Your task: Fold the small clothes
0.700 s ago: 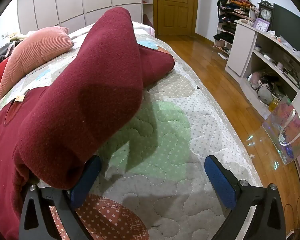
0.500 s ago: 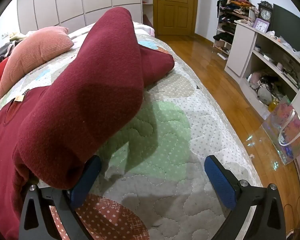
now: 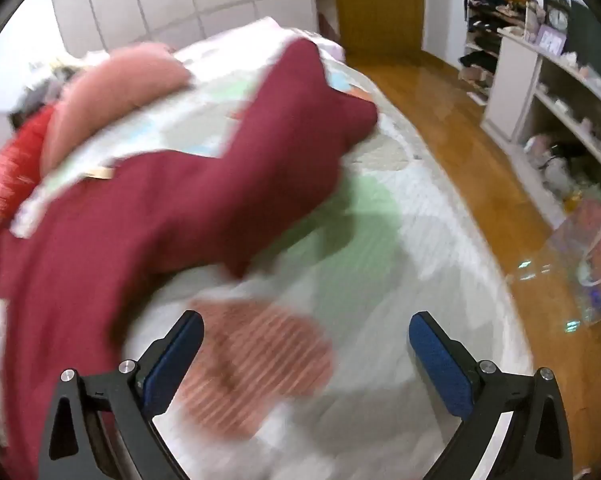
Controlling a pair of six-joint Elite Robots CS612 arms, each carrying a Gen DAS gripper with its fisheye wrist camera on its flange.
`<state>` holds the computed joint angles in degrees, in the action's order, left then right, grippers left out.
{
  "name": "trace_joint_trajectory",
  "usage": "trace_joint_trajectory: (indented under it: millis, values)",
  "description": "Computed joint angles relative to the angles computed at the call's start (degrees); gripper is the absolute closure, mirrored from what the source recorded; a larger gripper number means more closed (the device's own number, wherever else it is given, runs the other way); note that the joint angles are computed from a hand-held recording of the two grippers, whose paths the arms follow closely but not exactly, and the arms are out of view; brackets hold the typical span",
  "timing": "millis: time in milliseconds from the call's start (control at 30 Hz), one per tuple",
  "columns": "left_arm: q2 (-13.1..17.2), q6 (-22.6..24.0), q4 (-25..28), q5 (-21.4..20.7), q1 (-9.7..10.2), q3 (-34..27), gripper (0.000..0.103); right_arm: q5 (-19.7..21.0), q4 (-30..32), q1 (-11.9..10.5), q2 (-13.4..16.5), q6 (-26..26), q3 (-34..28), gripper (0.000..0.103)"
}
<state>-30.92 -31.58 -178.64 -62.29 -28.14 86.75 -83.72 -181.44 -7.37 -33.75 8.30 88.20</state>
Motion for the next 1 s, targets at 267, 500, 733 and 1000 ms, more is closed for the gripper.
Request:
trace_joint_trajectory:
  millis: [267, 500, 733, 1000]
  values:
    - [-0.87, 0.73, -4.27, -0.78, -1.64, 0.90, 0.019, 11.50, -20.16, 0.70, -3.86, 2.75, 8.99, 0.000]
    - [-1.44, 2.93, -5.85, -0.26, -2.67, 1.56, 0.019, 12.25, -20.71, 5.05, -3.42, -0.25, 6.45, 0.000]
    - [-1.37, 3.90, -6.08, -1.07, -2.95, 1.21, 0.019, 7.96, -21.25, 8.19, -1.58, -2.31, 2.91, 0.000]
    - [-0.50, 6.29, -5.41, -1.11, -3.26, -0.26, 0.019, 2.49, -17.60, 10.49, -0.72, -7.04, -0.07, 0.000]
